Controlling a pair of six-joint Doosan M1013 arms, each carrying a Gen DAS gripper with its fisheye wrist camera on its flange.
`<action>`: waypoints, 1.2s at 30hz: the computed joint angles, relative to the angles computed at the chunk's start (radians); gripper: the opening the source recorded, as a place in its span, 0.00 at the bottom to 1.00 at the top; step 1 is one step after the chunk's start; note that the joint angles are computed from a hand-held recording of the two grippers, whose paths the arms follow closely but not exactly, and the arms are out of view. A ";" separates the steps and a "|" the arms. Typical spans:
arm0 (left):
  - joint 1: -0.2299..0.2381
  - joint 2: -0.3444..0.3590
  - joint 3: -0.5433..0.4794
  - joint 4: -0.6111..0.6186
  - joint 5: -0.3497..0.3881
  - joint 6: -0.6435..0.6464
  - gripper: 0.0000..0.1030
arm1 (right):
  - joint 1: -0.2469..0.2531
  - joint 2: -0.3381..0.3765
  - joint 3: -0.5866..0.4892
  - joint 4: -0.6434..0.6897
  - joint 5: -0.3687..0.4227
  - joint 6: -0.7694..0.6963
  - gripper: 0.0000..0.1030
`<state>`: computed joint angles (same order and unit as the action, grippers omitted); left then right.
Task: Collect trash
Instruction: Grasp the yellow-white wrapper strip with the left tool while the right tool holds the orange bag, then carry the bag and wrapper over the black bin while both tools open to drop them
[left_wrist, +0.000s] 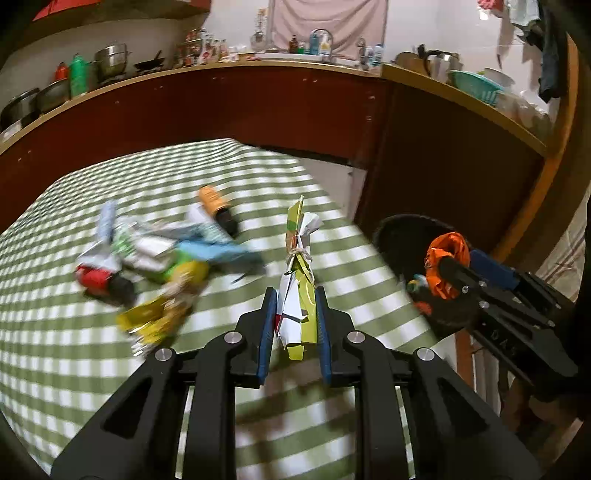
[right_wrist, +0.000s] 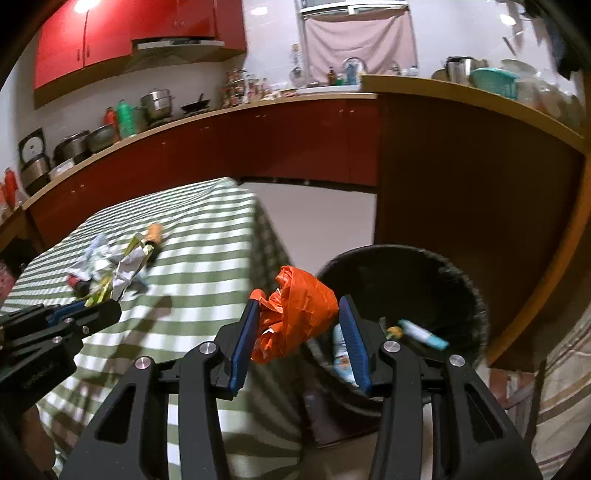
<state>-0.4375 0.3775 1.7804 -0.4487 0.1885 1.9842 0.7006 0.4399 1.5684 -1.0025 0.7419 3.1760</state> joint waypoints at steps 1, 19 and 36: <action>-0.007 0.006 -0.007 -0.017 0.001 0.021 0.19 | -0.002 -0.003 0.005 -0.007 0.011 0.007 0.43; -0.119 0.121 -0.176 0.154 0.109 -0.136 0.19 | -0.061 -0.025 0.079 -0.042 0.082 0.058 0.43; -0.152 0.188 -0.271 0.245 0.228 -0.250 0.39 | -0.114 -0.044 0.125 -0.009 0.036 0.101 0.46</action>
<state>-0.5895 0.5651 1.5094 -0.2039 0.4167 1.7338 0.5870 0.3958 1.6934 -1.0113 0.7783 3.2766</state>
